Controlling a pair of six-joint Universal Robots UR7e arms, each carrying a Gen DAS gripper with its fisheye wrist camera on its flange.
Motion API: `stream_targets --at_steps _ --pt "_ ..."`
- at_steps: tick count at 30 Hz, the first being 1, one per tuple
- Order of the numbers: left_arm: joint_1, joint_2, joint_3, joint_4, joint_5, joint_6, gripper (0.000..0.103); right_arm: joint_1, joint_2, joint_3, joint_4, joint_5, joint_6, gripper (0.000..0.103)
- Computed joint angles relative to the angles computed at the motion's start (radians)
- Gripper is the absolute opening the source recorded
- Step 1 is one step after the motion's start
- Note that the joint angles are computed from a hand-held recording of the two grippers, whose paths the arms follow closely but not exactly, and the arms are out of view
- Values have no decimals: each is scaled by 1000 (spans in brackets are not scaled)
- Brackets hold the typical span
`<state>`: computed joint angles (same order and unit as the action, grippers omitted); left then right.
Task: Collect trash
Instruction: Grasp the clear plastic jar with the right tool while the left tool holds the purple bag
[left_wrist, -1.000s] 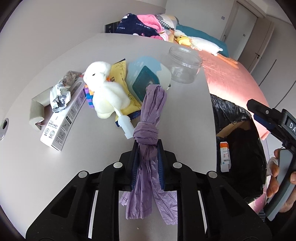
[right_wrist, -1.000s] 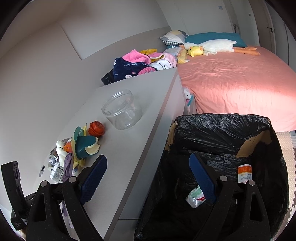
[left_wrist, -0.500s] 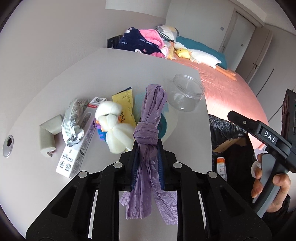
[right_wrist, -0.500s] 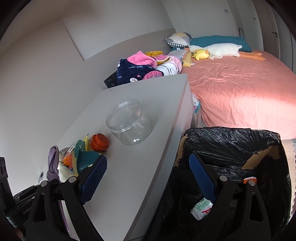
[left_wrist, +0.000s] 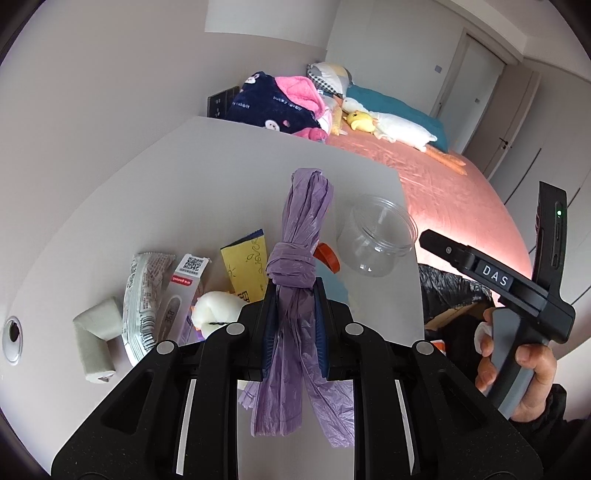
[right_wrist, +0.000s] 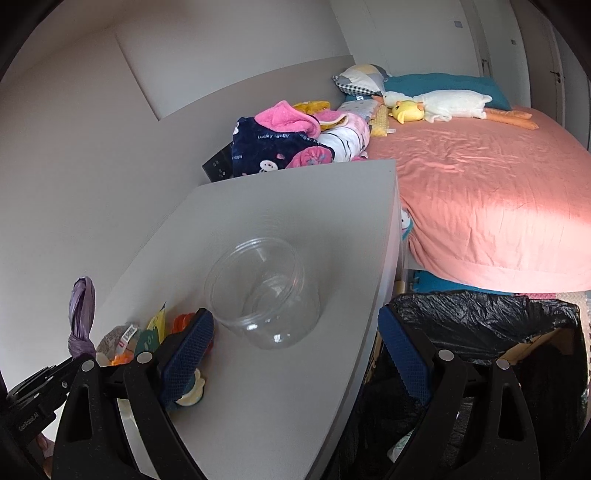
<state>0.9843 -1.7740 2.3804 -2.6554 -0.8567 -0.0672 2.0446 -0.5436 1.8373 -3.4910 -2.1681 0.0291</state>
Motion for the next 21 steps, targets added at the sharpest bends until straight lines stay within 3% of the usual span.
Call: stream_targets --at_steps 10,16,21 --pt "8 14 -6 -1 -11 3 18 -36 47 -106 118 -22 47 65" --pt "12 23 -15 3 -16 4 18 -48 47 -103 166 -7 61 36" --pt "16 29 -18 7 -21 -3 18 -48 34 -66 131 5 47 15"
